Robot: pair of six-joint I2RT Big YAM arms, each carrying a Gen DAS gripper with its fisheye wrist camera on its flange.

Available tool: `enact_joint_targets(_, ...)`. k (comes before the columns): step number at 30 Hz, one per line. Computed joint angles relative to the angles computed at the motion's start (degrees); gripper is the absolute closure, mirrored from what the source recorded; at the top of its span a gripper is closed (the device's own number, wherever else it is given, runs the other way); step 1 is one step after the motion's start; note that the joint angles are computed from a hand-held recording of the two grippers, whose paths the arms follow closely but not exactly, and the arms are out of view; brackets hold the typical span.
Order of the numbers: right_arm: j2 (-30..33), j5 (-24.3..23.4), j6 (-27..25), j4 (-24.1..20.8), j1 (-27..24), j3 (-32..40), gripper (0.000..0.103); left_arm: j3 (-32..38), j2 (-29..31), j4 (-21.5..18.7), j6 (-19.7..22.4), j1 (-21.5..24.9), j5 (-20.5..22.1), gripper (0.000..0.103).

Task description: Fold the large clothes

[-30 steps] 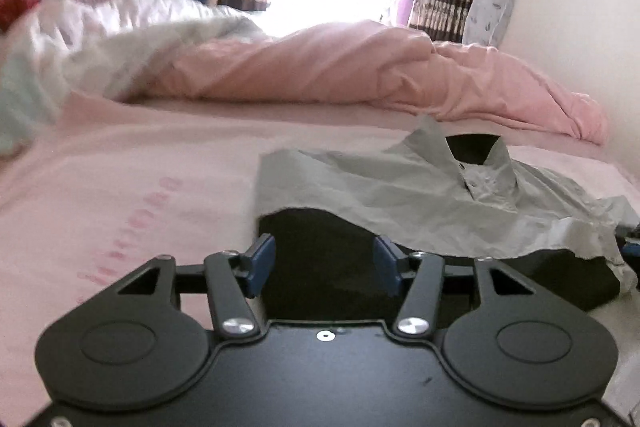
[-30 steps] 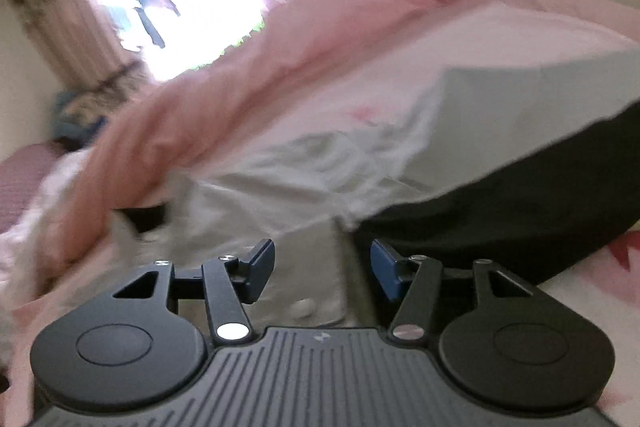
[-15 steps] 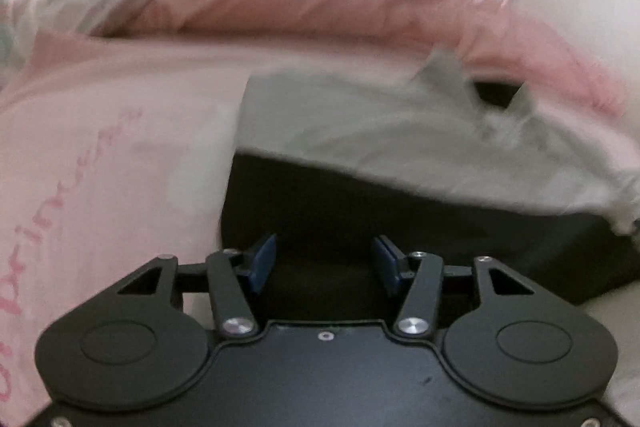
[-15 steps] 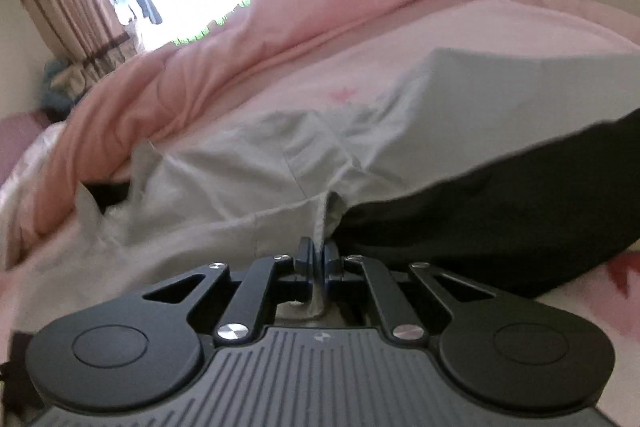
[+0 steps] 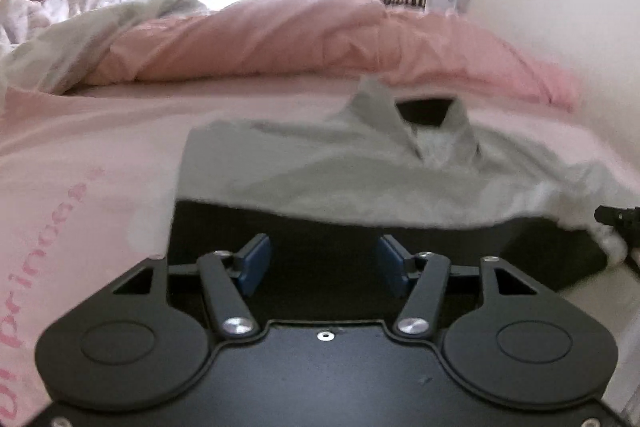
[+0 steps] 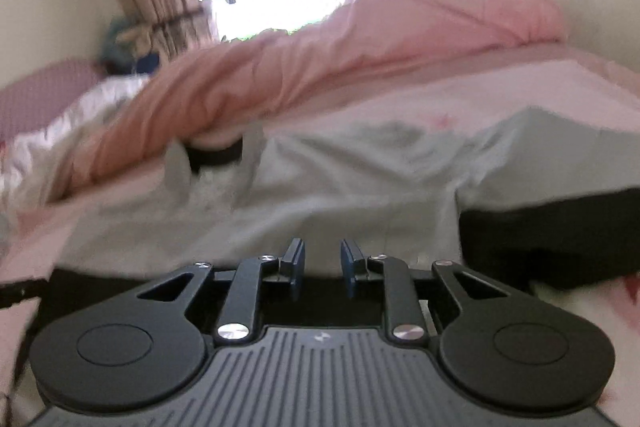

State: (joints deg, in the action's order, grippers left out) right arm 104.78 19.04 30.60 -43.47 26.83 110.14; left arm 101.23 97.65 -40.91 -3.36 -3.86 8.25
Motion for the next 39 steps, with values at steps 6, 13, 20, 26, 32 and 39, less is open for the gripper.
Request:
enact_joint_targets(6,-1.3,-1.1,1.1,1.3,-0.5,-4.8,0.086,-1.4,2.1,-0.8,0.7,-0.8,-2.7,0.042)
enact_joint_targets(13,-15.9,-4.5,10.9,14.1,-5.8,-22.0,0.046,-3.6,-2.7,-1.2,-1.6,-0.3,-1.3,0.031)
enact_joint_targets(20,-28.8,1.7,20.6,12.1,-18.4,-36.5,0.046,-8.9,-7.3,1.2,0.1,-0.3,-2.3,0.029)
enact_joint_targets(26,-32.7,-2.4,29.4,20.0,-28.4,-45.7,0.047,-9.6,-6.6,2.3,-3.9,-0.4,-4.5,0.025)
enact_joint_targets(32,-30.6,-3.7,34.3,32.1,-32.4,-48.9,0.049,-7.3,-4.8,1.2,-4.6,-0.9,-7.5,0.025)
enact_joint_targets(39,-27.6,-0.1,34.9,34.8,-34.7,-46.5,0.047,-6.2,-3.6,0.9,-4.2,-0.9,-9.3,0.025)
